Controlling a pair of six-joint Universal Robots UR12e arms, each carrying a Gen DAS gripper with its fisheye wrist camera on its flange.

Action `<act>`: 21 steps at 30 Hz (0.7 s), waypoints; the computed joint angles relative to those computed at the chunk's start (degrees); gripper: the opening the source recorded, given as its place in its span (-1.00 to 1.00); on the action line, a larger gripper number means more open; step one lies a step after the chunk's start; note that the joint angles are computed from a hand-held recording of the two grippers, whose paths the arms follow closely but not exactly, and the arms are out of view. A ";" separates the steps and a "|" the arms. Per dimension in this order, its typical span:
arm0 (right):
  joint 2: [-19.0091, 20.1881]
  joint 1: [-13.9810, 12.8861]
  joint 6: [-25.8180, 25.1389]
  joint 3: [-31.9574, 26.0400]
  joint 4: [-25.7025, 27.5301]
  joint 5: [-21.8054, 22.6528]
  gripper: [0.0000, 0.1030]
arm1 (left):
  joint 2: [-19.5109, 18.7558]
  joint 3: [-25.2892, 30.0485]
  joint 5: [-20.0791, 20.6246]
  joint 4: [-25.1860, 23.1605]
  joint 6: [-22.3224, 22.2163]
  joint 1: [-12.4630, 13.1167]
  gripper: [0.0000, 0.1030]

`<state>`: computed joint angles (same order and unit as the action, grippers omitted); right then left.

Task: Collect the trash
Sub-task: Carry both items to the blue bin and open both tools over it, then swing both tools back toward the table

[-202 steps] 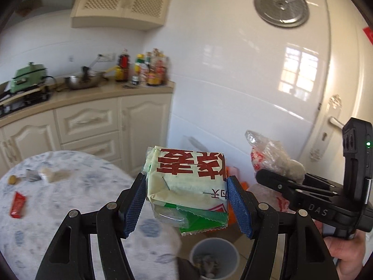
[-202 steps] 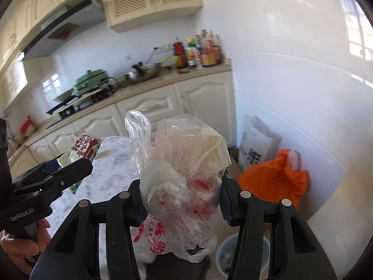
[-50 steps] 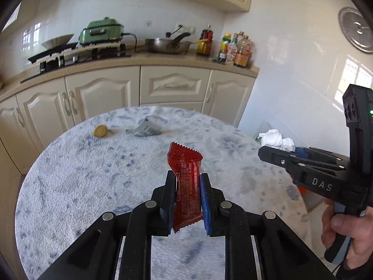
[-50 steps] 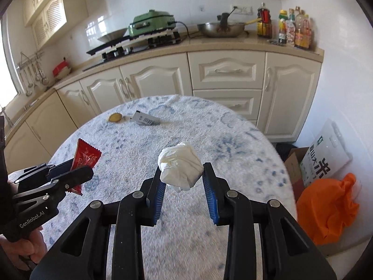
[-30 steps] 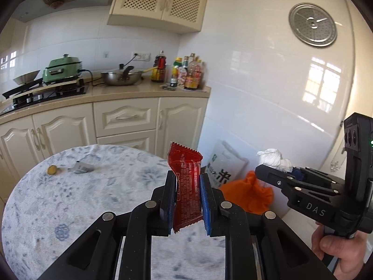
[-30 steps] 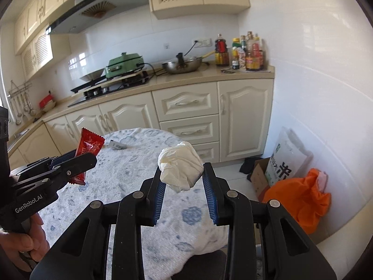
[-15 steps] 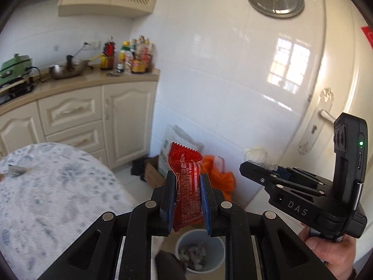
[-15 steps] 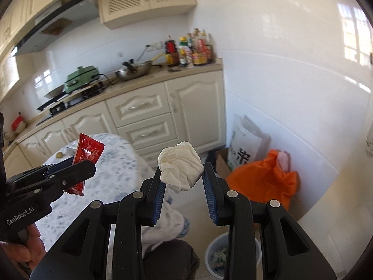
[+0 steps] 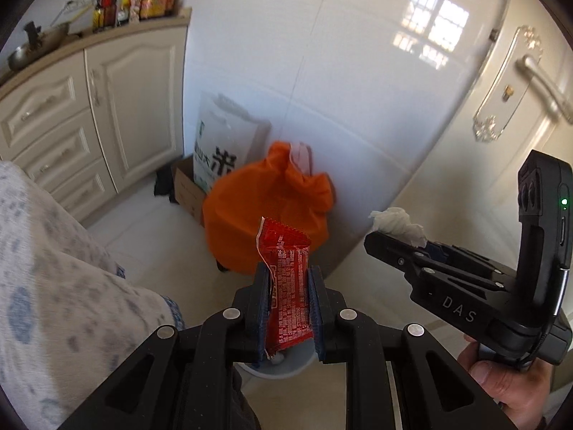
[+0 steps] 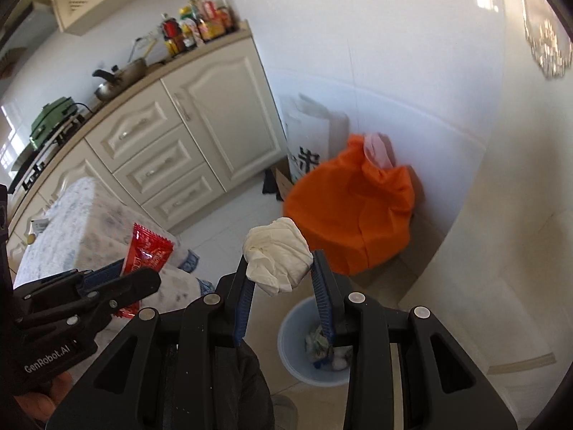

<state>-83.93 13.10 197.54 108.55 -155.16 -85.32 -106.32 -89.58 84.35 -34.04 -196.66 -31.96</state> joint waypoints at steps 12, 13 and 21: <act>2.18 -2.68 3.22 2.12 1.55 3.30 -0.33 | -9.34 11.28 -1.58 -10.76 2.14 -1.04 -0.50; 2.33 -2.88 3.48 2.20 1.81 3.46 -0.31 | -9.22 10.86 -1.26 -10.83 2.46 -0.94 -0.21; 2.54 -3.07 5.49 2.52 5.11 -0.49 0.99 | -9.24 10.79 8.42 -9.77 -0.35 -2.21 0.91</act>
<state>-81.39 10.03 203.03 111.06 -150.05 -85.81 -115.56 -78.79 92.78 -43.81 -197.01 -34.16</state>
